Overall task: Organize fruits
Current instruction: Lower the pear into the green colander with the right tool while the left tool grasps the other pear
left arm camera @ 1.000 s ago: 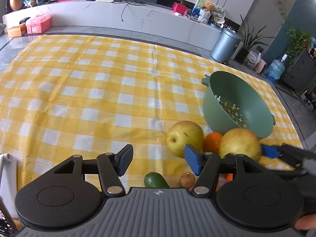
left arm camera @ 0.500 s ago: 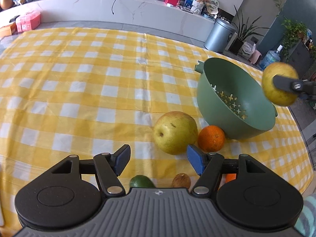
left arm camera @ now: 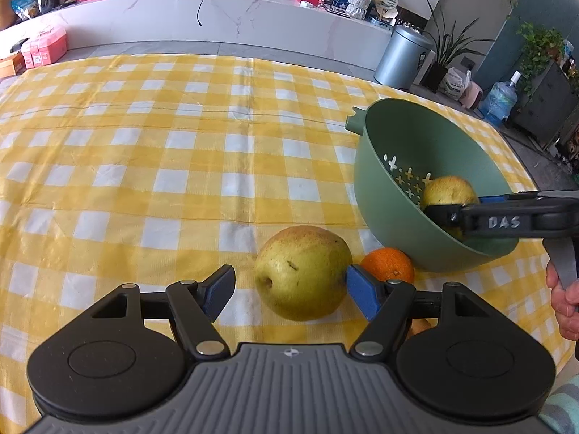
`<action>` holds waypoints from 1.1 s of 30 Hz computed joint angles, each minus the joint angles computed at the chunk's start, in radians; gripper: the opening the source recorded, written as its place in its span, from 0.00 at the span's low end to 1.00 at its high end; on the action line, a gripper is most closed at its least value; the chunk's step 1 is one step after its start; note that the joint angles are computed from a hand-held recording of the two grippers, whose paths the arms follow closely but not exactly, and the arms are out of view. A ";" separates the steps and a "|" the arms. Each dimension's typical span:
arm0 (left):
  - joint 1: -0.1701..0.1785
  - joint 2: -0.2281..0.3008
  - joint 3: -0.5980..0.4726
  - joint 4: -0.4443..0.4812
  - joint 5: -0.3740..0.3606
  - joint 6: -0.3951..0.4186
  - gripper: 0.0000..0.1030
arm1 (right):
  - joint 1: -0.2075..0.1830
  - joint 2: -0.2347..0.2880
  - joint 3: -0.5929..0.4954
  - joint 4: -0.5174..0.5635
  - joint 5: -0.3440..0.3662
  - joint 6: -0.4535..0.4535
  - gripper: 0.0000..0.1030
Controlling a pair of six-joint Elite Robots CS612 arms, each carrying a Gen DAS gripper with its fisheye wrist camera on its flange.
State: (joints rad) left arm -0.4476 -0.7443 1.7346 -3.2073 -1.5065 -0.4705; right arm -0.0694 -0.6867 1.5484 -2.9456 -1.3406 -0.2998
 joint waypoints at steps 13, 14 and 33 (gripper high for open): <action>-0.007 0.015 -0.028 0.027 -0.003 0.008 0.75 | 0.019 0.014 -0.046 0.088 -0.097 -0.090 0.62; -0.008 0.015 -0.028 0.027 -0.001 0.008 0.74 | 0.019 0.014 -0.044 0.084 -0.096 -0.086 0.62; -0.035 -0.011 -0.010 0.054 0.090 -0.046 0.69 | -0.031 0.002 0.096 -0.332 0.063 0.100 0.84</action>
State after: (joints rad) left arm -0.4824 -0.7552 1.7244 -3.1529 -1.4166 -0.5163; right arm -0.1004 -0.6851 1.6440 -3.2780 -1.2774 -0.1997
